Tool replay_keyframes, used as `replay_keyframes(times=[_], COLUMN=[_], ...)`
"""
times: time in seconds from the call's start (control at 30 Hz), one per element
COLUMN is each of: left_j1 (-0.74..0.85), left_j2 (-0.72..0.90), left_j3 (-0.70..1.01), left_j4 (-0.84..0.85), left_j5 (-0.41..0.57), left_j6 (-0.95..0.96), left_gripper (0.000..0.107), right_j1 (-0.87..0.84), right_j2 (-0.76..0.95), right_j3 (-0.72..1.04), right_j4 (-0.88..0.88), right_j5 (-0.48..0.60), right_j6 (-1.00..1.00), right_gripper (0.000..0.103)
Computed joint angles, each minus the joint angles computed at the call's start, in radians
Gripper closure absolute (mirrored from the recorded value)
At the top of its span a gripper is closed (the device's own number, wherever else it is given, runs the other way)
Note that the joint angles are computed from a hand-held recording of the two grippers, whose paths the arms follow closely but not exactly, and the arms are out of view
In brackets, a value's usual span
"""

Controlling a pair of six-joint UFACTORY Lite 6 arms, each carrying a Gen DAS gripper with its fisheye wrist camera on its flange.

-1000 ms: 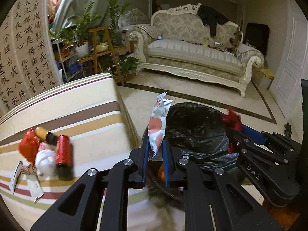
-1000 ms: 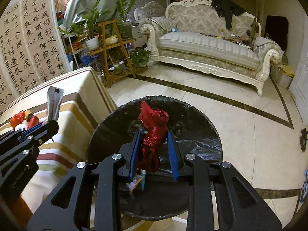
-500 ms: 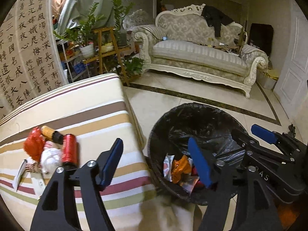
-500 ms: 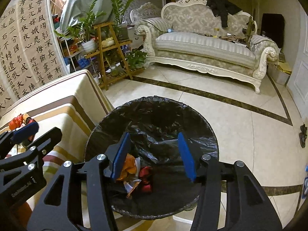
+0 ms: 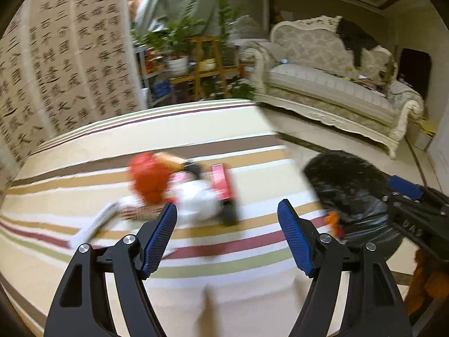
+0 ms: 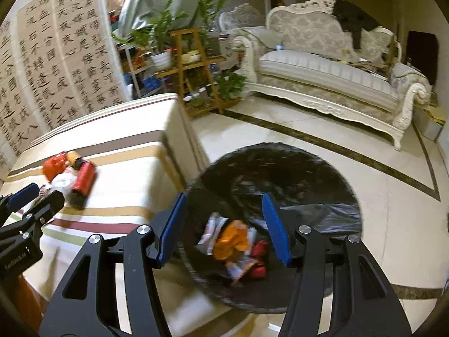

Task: Collect trash
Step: 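Grasp the long white paper strip on the table with the left gripper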

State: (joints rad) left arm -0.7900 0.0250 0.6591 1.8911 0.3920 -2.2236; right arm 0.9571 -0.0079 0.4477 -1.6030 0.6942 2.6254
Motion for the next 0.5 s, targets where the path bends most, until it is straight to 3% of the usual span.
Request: replay_keyframes(times=[0.23,0.5], left_j1=[0.234,0.469], left_j2=[-0.108,0.015], left_j3=[-0.137,-0.083], left_j4=[0.095,0.255], left_j5=[-0.035,-0.109], left_j6=[-0.031,-0.063], left_gripper=[0.035,0.035], right_j1=[0.06,0.075], right_j2=[0.137,0.252], right_j3=[0.161,0.309], right_j4=[0.007,0.028], right_j5=[-0.022,-0.062], right_j6=[-0.048,-0.132], right_gripper=[0.049,0.049])
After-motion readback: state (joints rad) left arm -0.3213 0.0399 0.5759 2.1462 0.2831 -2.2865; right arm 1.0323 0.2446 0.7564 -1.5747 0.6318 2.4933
